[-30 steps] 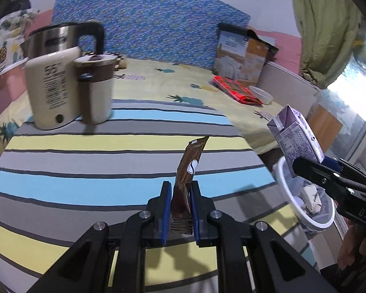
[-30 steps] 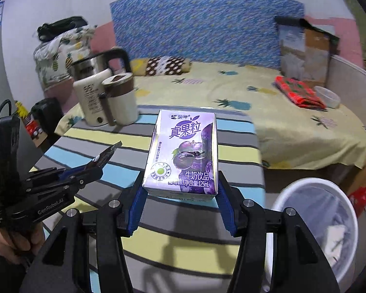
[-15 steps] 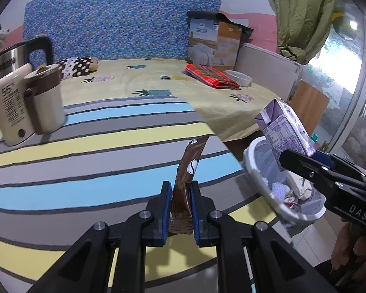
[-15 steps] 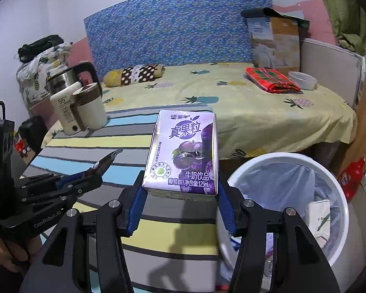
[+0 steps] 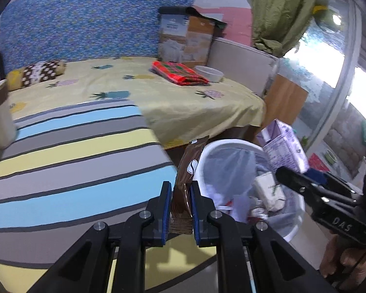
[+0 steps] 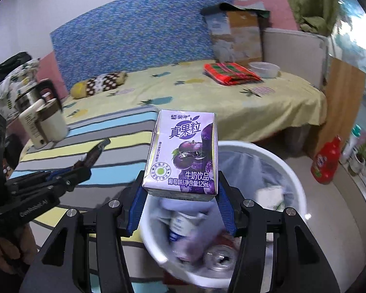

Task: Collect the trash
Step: 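Carry the wrapper and milk carton over the white bin with both grippers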

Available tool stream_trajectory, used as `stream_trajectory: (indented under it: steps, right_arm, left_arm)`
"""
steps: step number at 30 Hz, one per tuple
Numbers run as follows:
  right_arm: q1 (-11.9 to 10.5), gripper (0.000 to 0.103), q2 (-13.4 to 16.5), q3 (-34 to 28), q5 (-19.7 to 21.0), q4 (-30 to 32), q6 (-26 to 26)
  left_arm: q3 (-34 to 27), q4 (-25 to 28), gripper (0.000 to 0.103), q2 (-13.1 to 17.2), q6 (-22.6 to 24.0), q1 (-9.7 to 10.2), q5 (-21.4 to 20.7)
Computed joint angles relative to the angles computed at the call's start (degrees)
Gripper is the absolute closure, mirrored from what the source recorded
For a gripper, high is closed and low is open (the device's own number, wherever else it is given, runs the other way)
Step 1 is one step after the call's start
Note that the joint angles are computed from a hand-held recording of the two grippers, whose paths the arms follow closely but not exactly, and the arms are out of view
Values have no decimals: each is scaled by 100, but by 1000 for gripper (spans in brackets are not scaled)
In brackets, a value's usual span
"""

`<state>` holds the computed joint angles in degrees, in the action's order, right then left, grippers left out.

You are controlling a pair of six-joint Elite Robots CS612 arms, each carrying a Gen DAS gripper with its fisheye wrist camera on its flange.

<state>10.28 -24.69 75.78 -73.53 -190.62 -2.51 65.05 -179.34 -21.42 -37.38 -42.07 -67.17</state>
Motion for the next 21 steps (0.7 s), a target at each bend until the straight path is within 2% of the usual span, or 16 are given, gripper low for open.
stream_trajectory:
  steps: [9,15,21]
  right_arm:
    - [-145,48,-20,61,-253,278,135]
    - [-188,48,-23,71,-244,450,53]
    - [-242,48,-8,40,-223,626,-40]
  left_arm:
    - [-1119,609,88,526,327,-30,-596]
    - [-1653,983,88,794,401,-27,-746]
    - [-1896,1108,88,916,407,-21,-782]
